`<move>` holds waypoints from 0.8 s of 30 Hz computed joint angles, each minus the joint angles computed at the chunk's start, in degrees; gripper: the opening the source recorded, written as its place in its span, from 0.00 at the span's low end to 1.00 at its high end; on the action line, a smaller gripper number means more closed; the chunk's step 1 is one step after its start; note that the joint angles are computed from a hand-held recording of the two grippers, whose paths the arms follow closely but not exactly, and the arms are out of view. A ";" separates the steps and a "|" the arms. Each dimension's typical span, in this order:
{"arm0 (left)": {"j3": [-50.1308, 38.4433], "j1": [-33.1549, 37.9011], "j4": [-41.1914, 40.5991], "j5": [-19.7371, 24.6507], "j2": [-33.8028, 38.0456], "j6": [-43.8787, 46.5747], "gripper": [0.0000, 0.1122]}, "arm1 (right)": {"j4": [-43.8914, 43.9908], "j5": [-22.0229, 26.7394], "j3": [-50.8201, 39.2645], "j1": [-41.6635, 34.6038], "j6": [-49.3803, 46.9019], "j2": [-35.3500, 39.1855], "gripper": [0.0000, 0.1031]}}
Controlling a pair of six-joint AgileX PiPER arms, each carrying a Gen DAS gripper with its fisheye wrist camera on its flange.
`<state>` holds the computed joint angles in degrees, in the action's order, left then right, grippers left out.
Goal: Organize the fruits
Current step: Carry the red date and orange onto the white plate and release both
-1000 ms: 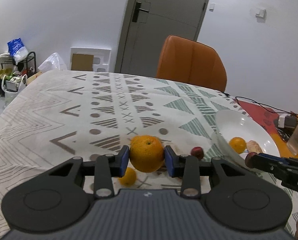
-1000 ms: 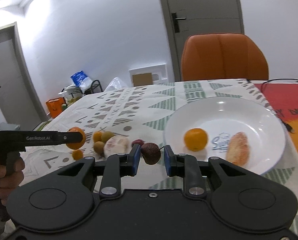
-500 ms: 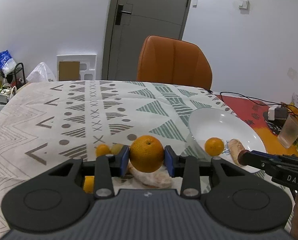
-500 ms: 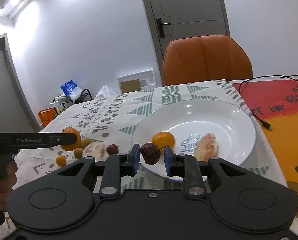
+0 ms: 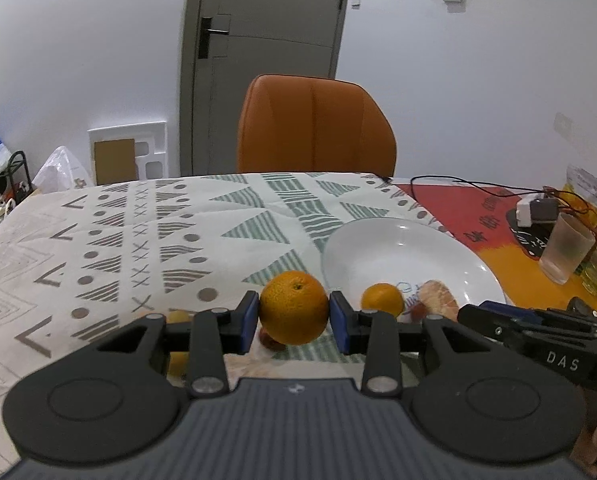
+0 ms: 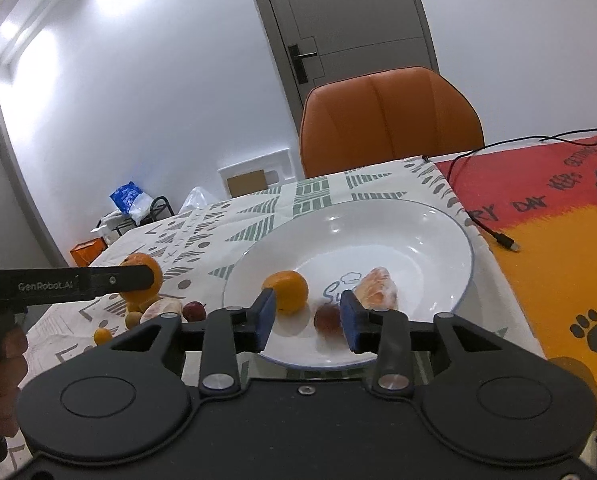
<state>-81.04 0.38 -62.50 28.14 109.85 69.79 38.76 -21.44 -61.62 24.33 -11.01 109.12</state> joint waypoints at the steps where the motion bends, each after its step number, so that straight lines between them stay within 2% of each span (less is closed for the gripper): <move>1: -0.12 -0.46 0.28 -0.14 0.07 -0.23 0.33 | -0.34 -0.10 0.35 -0.15 0.47 -0.14 0.37; 6: -1.01 -2.75 1.82 -0.62 0.51 -1.50 0.33 | 0.26 -1.06 2.35 -0.75 0.60 -1.23 0.44; 11: -1.68 -4.63 2.82 -0.91 0.99 -2.24 0.33 | 3.43 -2.19 3.39 -0.97 -2.31 -1.62 0.46; 24: -3.52 -7.36 3.76 -0.48 1.79 -3.47 0.33 | 1.93 -2.86 5.50 -1.45 -0.45 -2.67 0.47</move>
